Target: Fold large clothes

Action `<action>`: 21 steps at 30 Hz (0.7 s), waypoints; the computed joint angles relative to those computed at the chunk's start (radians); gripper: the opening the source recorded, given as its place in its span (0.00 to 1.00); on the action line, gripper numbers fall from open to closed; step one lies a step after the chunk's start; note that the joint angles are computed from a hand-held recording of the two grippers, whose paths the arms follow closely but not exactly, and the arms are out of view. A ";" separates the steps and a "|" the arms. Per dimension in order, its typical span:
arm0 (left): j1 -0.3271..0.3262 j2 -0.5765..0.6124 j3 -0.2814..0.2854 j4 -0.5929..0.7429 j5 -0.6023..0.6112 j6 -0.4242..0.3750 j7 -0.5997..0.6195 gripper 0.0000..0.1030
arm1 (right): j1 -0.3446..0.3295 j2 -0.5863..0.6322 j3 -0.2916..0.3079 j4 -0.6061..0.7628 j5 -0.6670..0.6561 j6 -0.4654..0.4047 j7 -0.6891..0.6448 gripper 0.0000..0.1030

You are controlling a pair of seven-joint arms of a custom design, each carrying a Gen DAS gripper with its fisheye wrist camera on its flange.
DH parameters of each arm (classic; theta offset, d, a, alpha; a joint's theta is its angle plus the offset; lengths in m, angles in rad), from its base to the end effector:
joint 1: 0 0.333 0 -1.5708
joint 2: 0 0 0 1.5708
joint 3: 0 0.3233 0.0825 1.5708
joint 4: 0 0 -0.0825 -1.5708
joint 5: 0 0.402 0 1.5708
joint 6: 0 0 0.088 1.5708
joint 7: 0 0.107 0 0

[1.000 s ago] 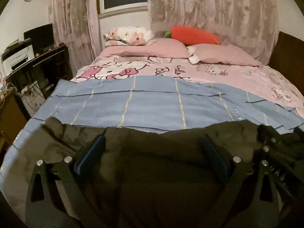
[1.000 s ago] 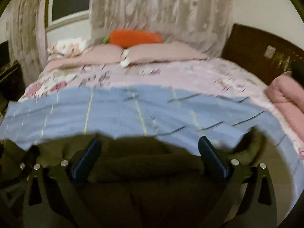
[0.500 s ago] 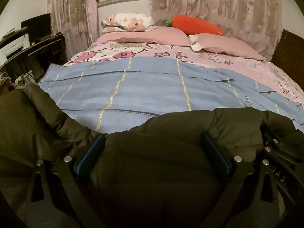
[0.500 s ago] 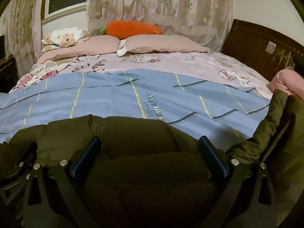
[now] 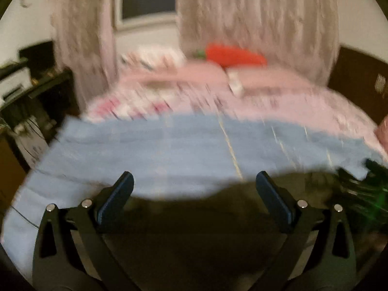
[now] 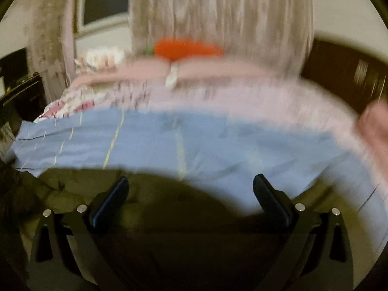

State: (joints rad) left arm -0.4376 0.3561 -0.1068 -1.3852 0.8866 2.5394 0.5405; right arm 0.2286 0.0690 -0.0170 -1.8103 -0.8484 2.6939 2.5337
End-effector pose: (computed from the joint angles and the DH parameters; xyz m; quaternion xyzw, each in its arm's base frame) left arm 0.6334 -0.3767 0.6059 -0.6045 0.6231 -0.3555 0.3464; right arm 0.6278 0.1605 0.5863 -0.5812 0.6597 -0.3760 0.2926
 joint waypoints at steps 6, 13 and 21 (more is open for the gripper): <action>0.082 -0.070 -0.003 -0.072 -0.041 -0.047 0.144 0.98 | -0.087 -0.125 0.006 -0.073 0.013 -0.028 -0.140 0.99; 0.151 -0.013 -0.007 -0.178 -0.198 0.016 0.138 0.98 | -0.150 -0.047 -0.015 -0.125 0.195 -0.011 -0.232 0.99; 0.225 -0.020 -0.020 -0.318 -0.314 0.298 0.091 0.98 | -0.127 0.002 -0.058 -0.180 0.180 0.135 -0.140 0.99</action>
